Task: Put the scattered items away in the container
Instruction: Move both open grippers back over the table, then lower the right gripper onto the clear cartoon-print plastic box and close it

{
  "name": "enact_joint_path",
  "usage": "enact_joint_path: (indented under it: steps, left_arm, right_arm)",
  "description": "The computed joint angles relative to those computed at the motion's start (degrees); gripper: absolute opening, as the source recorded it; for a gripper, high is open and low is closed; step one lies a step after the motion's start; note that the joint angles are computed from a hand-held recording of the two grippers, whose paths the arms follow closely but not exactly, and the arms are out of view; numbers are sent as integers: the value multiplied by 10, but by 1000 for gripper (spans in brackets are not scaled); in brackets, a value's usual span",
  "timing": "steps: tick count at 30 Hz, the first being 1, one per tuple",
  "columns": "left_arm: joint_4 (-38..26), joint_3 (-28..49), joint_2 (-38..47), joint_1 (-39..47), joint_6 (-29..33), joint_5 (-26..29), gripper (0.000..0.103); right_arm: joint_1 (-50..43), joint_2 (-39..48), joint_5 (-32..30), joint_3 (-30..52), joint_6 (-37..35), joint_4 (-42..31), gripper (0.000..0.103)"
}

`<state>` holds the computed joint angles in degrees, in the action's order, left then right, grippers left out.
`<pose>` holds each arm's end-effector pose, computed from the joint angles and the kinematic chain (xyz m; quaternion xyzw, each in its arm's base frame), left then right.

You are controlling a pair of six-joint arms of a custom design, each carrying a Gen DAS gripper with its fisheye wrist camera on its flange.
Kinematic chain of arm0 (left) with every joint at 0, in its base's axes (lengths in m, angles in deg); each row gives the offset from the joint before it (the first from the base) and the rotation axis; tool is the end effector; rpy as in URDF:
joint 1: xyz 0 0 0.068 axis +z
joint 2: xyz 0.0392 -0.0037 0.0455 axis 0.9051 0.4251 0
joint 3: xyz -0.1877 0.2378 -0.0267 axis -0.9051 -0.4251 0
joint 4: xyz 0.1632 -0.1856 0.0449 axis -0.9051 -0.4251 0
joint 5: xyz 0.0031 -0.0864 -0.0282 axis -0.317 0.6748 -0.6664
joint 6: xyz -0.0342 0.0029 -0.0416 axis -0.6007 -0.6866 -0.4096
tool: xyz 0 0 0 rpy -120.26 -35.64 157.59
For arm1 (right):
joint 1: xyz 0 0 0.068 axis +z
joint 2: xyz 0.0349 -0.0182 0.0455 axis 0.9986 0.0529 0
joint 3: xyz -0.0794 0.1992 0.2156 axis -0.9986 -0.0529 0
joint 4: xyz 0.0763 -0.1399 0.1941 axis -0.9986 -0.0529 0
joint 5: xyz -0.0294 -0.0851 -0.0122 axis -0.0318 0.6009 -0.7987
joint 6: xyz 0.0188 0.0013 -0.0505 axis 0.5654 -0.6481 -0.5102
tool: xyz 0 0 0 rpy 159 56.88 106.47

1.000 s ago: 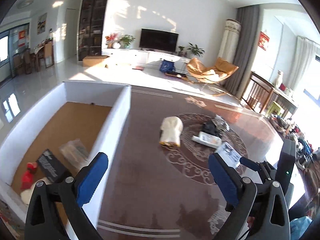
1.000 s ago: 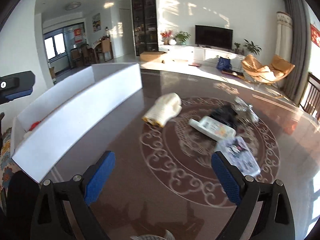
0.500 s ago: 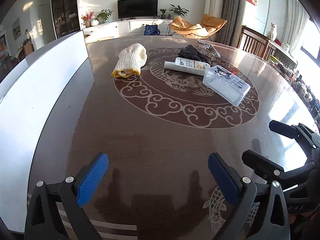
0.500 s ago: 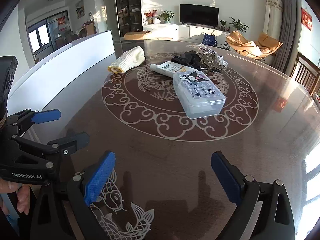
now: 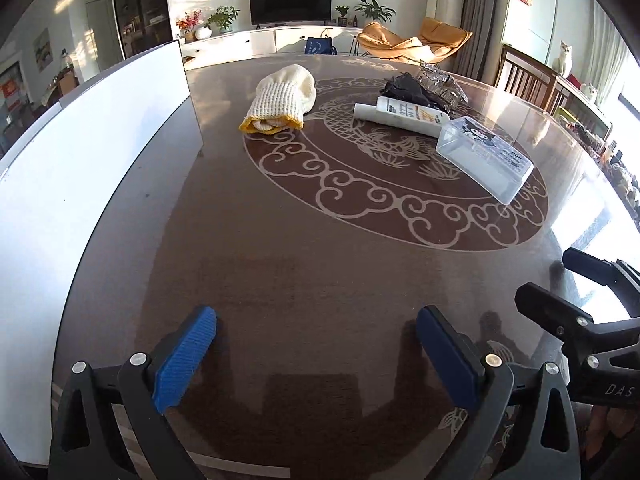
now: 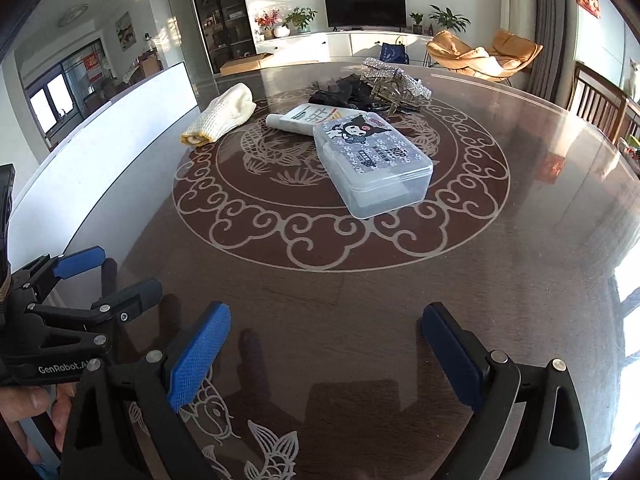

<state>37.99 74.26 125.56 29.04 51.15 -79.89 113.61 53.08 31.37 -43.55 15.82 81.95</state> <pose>0.3360 -0.2251 0.1180 -0.0468 0.9496 0.0181 0.3094 0.2809 0.1414 0.1543 -0.1613 0.9307 0.1007 0.3125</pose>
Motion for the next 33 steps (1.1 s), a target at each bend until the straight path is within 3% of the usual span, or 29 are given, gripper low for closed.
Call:
enact_joint_path:
  steps: [15,33]
  left_arm:
    - [2,-1,0,3,1,2,103]
    - [2,-3,-2,2,0,2,103]
  right_arm:
    - [24,21,57,25,-9,-33,102]
    - [20,22,49,26,-13,-35,102]
